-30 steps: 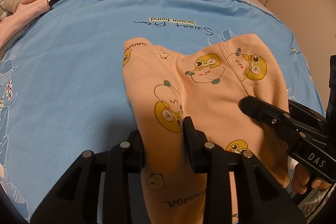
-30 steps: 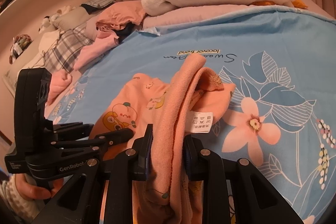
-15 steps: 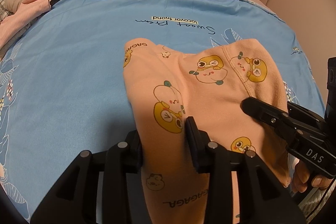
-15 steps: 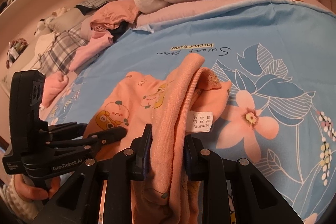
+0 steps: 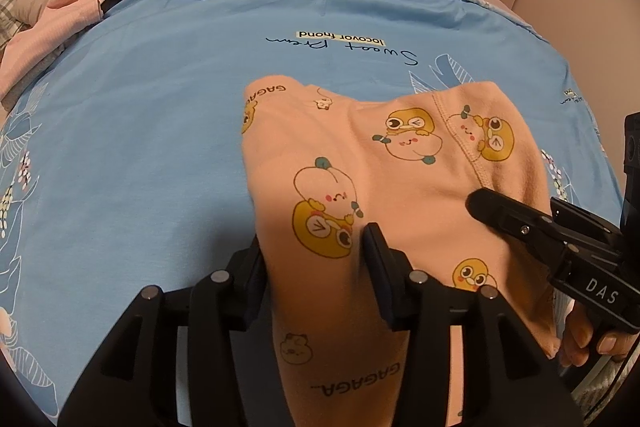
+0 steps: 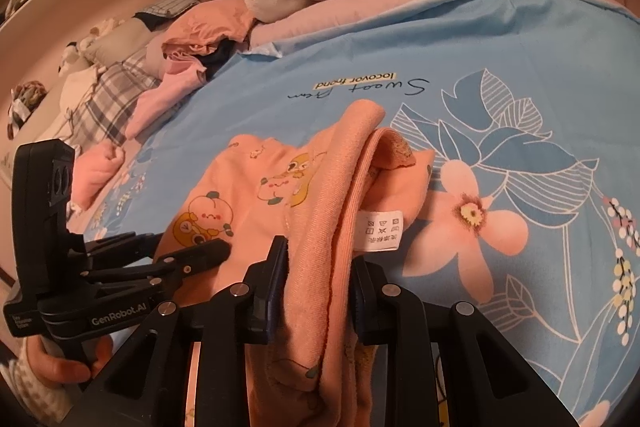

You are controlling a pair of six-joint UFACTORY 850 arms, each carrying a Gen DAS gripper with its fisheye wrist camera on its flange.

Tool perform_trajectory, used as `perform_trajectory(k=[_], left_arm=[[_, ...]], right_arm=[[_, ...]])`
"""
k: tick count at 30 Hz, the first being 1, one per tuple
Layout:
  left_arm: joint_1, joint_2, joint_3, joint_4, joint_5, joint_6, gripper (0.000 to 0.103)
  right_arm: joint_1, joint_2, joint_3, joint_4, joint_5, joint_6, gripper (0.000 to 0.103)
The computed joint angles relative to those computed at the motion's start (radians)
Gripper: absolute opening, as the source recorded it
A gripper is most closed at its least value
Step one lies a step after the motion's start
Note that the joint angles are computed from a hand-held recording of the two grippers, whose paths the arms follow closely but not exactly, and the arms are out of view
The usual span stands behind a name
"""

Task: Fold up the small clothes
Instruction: 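Lower the folded shirt onto the blue duvet with both tools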

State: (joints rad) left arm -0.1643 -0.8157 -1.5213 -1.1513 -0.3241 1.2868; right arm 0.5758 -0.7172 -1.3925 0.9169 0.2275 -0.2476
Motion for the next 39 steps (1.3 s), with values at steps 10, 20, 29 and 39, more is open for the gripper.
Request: perform_trajectory(k=[10,20,29,39], left_arm=[[-0.002,0.002,0.002,0.023,0.025,-0.027,0.056],[-0.003,0.002,0.002,0.058,0.043,-0.067,0.065],[-0.004,0.003,0.005,0.08,0.057,-0.094,0.072],[-0.002,0.002,0.004,0.097,0.062,-0.112,0.075]], right_arm=[[-0.002,0.001,0.004,0.0,-0.004,0.012,0.027],[-0.003,0.002,0.005,0.057,-0.01,-0.026,0.032],[-0.004,0.007,0.014,0.094,-0.009,-0.047,0.037],[-0.006,0.011,0.023,0.119,-0.001,-0.06,0.045]])
